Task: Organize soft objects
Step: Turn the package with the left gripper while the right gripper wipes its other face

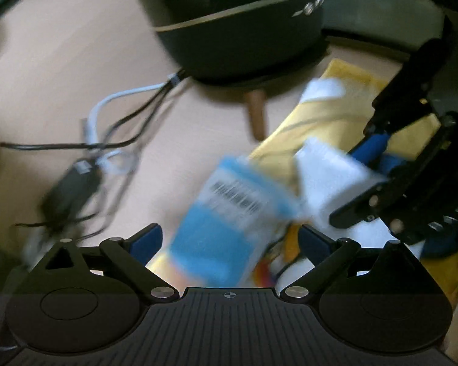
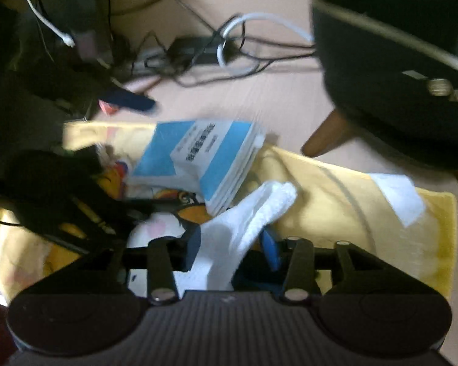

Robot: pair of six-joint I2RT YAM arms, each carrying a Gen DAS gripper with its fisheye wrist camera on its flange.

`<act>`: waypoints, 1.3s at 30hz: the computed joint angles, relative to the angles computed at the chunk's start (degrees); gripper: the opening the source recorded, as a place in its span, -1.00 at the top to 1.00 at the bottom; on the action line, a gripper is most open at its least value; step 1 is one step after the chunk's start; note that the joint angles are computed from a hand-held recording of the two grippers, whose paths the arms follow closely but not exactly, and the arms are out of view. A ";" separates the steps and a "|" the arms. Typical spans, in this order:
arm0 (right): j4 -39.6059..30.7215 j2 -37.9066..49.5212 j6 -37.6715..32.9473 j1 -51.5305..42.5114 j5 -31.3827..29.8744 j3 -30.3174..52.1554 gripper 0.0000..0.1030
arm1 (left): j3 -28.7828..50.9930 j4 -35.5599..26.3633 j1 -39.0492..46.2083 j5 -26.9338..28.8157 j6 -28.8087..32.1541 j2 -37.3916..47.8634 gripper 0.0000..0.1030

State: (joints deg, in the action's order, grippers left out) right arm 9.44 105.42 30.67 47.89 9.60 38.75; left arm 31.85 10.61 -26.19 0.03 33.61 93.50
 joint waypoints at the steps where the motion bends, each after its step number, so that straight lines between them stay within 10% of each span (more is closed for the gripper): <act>1: -0.81 1.60 -0.78 0.13 -0.09 1.45 0.07 | -0.52 -0.98 1.16 1.26 0.02 -1.35 -0.91; 3: -0.94 2.66 -3.68 1.13 0.76 2.45 0.36 | 0.48 -4.21 3.33 4.46 -0.29 -2.74 -0.92; 4: -0.98 2.26 -4.73 1.06 0.05 2.28 0.87 | 0.68 -4.64 3.88 5.56 -0.31 -2.94 -0.93; 17: 5.75 -19.61 7.90 -10.60 -3.96 -16.02 0.87 | 20.21 -8.61 -8.04 -4.42 2.62 17.87 -0.88; 18: 6.26 -20.34 8.66 -10.80 -3.76 -17.07 0.88 | 21.27 -9.18 -8.20 -4.18 1.62 18.58 -0.71; 19: 7.07 -20.66 9.24 -10.72 -3.63 -17.96 0.88 | 21.92 -10.05 -8.01 -3.27 0.27 18.59 -0.07; 22: 8.37 -21.86 10.51 -10.23 -3.66 -19.72 0.88 | 19.28 -8.74 -6.94 -2.15 -5.15 15.00 0.22; 31: 5.45 -18.96 7.08 -6.40 -4.45 -13.40 0.87 | -3.92 -9.65 3.39 13.41 -22.52 -14.86 0.22; 36: 2.97 -14.98 4.20 -0.91 -4.43 -6.02 0.87 | -12.85 -12.04 8.14 13.29 -25.61 -24.06 0.16; 39: -0.30 -13.59 3.12 0.84 -2.15 -2.52 0.87 | -13.34 -12.21 7.21 10.21 -25.81 -26.21 -0.49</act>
State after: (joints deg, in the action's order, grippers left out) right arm 9.14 91.83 33.79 48.72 7.45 36.23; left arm 18.51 -1.60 -18.97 10.24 7.80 67.29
